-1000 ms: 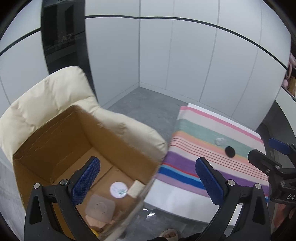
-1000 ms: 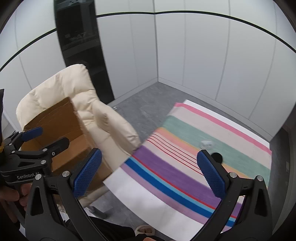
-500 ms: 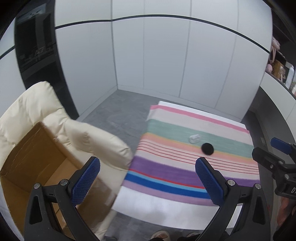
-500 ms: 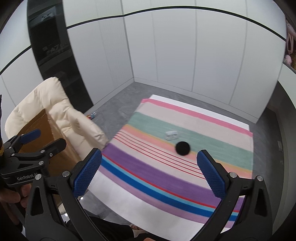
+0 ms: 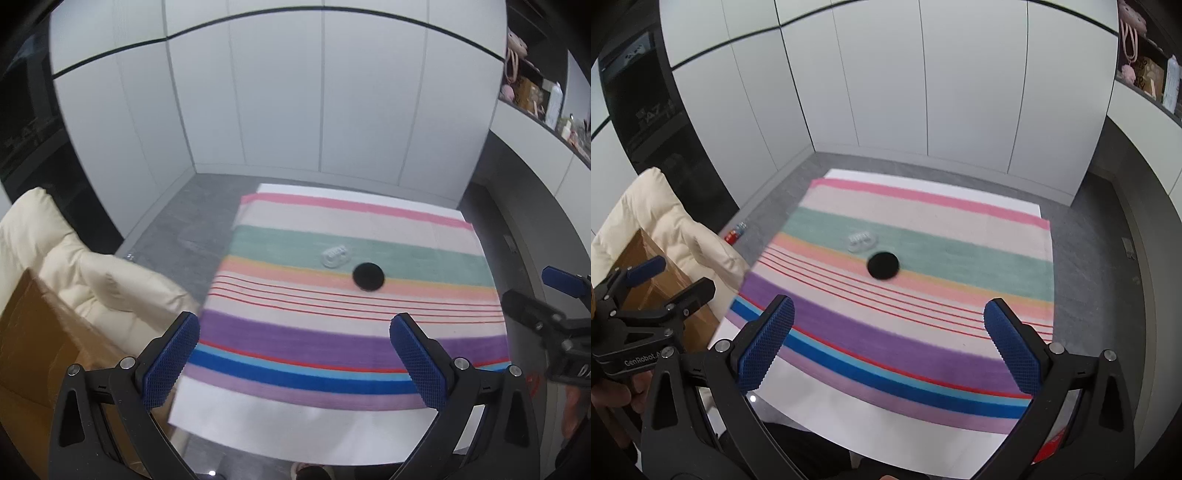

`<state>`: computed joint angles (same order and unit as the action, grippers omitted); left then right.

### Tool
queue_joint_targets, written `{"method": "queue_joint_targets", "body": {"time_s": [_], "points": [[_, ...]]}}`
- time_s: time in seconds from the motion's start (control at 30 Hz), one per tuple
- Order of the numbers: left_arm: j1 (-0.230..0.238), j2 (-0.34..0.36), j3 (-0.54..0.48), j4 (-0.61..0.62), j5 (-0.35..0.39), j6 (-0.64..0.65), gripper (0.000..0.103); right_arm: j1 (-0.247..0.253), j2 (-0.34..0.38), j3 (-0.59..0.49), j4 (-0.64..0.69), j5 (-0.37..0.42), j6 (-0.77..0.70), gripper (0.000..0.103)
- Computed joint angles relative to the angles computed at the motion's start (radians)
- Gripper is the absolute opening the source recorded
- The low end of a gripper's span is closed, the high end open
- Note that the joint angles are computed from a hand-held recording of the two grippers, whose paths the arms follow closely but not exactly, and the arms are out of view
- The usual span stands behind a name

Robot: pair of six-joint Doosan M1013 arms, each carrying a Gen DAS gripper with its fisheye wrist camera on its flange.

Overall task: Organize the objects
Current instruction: 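Move both tools back over the table toward the clear case, then grasp the clear plastic case with the left tool while the right tool grasps the black puff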

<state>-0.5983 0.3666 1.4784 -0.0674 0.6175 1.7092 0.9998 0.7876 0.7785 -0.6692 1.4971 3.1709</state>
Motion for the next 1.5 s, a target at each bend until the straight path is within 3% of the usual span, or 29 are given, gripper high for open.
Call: {"method": "queue_joint_targets", "body": {"time_s": [0.2, 0.3, 0.5, 0.83, 0.97, 1.1, 1.17, 1.27, 1.47, 1.5], "points": [[-0.008, 0.078, -0.056, -0.148, 0.016, 0.120, 0.103, -0.026, -0.021, 0.093, 0.037, -0.029, 0.030, 0.103], [-0.023, 0.121, -0.078, -0.057, -0.012, 0.084, 0.101, -0.051, -0.025, 0.134, 0.060, -0.073, 0.030, 0.103], [-0.016, 0.218, -0.160, -0.014, 0.042, 0.064, 0.092, -0.106, 0.006, 0.172, 0.114, -0.181, -0.005, 0.100], [0.013, 0.327, -0.246, -0.037, 0.101, 0.053, 0.085, -0.170, 0.129, 0.077, 0.169, -0.245, -0.151, 0.084], [0.020, 0.357, -0.275, -0.063, 0.110, 0.066, 0.085, -0.178, 0.165, 0.029, 0.155, -0.225, -0.191, 0.074], [0.010, 0.382, -0.312, -0.098, 0.126, 0.142, 0.085, -0.176, 0.152, 0.054, 0.128, -0.245, -0.207, 0.056], [0.004, 0.408, -0.353, -0.142, 0.174, 0.181, 0.086, -0.176, 0.140, 0.075, 0.119, -0.237, -0.196, 0.054], [-0.016, 0.428, -0.380, -0.131, 0.170, 0.208, 0.085, -0.177, 0.115, 0.124, 0.096, -0.222, -0.149, 0.054], [-0.050, 0.473, -0.453, -0.116, 0.187, 0.235, 0.075, -0.184, 0.060, 0.220, 0.098, -0.244, -0.057, 0.054], [-0.054, 0.477, -0.461, -0.114, 0.191, 0.230, 0.067, -0.184, 0.053, 0.231, 0.102, -0.248, -0.047, 0.054]]}}
